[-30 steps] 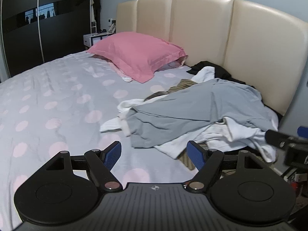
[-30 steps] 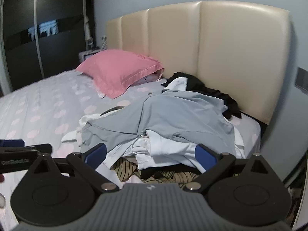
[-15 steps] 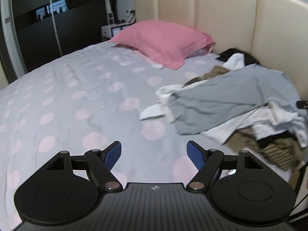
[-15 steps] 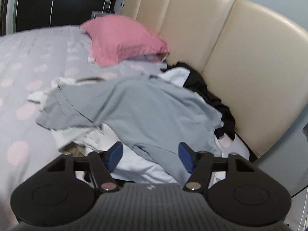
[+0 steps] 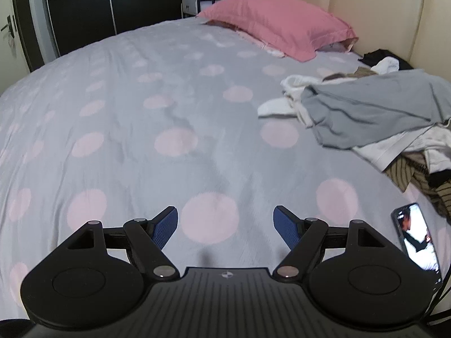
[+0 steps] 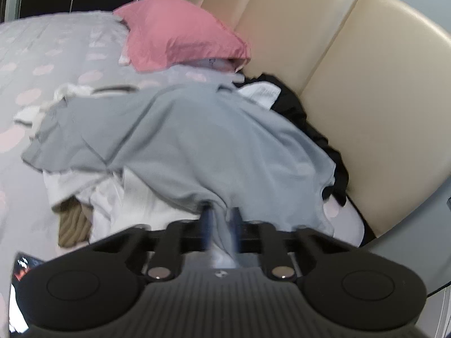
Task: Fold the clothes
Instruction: 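Reach both grippers toward the grey shirt on the clothes pile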
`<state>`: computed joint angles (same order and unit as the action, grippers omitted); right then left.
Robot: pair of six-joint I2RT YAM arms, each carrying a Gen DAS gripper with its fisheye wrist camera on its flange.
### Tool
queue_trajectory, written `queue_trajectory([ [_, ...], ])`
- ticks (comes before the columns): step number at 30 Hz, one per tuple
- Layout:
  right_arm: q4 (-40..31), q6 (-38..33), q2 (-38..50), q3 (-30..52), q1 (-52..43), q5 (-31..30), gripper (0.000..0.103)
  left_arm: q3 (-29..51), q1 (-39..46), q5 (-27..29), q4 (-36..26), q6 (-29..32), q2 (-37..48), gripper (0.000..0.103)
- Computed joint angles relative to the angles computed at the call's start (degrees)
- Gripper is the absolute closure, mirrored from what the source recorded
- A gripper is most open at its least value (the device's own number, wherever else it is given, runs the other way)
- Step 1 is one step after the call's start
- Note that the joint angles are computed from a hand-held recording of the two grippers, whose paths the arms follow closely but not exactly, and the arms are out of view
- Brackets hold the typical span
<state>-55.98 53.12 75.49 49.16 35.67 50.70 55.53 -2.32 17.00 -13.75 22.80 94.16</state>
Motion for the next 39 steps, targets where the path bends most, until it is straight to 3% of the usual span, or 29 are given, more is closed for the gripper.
queue_trajectory([
  [6,-6.59,7.33,-0.89,5.16,5.09,7.51,0.092,-0.60,0.45,-1.01,2.26,-0.85,-0.57,0.029],
  [12,-1.11,0.38,1.64,14.35,14.41,9.69,0.093,-1.33,0.42,-0.70,1.95,-1.52,-2.32,0.029],
  [26,23.78,-20.57,17.98,30.72,25.65,-6.64,0.093,-3.22,7.59,1.44,-4.42,0.56,-16.23,0.029],
  [29,25.77,-22.83,23.14,35.50,28.28,-10.98,0.094,-2.98,10.09,2.96,-6.46,0.85,-18.77,0.029],
  [34,21.19,-22.04,30.25,42.69,30.07,-14.08,0.092,-3.21,12.26,3.90,-8.86,2.52,-21.75,0.029],
  [39,21.36,-19.46,27.65,38.51,29.79,-15.28,0.084,-4.12,12.94,3.68,-10.93,4.37,-23.87,0.029],
])
